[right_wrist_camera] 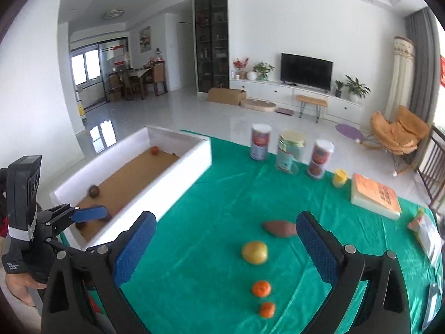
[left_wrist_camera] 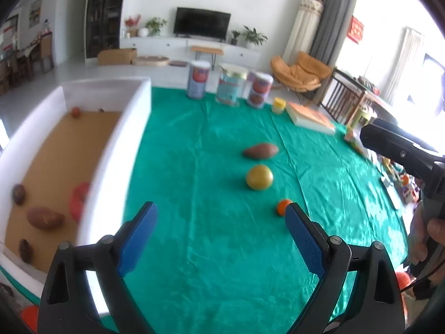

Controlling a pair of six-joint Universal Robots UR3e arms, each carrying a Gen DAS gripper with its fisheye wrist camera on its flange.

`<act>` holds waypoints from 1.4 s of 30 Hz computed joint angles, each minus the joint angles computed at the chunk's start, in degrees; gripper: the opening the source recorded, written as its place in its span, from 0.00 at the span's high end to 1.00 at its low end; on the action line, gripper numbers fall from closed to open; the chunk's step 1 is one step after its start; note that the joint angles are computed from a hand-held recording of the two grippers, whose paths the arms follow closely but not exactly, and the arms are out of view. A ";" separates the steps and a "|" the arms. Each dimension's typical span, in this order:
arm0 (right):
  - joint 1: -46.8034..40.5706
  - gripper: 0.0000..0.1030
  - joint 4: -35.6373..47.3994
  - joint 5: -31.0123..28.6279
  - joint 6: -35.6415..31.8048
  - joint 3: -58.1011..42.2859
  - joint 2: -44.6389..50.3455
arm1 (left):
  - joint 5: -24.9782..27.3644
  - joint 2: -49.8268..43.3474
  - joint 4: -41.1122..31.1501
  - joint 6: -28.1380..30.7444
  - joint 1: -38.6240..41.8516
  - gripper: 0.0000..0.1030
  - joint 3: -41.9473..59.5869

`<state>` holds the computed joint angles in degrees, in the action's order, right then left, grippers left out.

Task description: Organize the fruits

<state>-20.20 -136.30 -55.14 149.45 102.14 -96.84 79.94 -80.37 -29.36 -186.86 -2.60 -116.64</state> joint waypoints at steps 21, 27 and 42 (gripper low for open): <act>-19.73 0.02 -31.75 -10.71 -5.39 33.92 10.99 | 20.50 -31.96 18.32 -6.90 -15.50 0.01 5.23; -18.14 0.00 -33.94 -12.20 -4.19 33.66 12.76 | 20.61 -32.12 18.22 -6.92 -15.60 0.01 5.46; -12.07 0.00 -23.63 -18.95 2.55 12.14 25.36 | 20.62 -32.10 18.23 -6.96 -15.63 0.01 5.42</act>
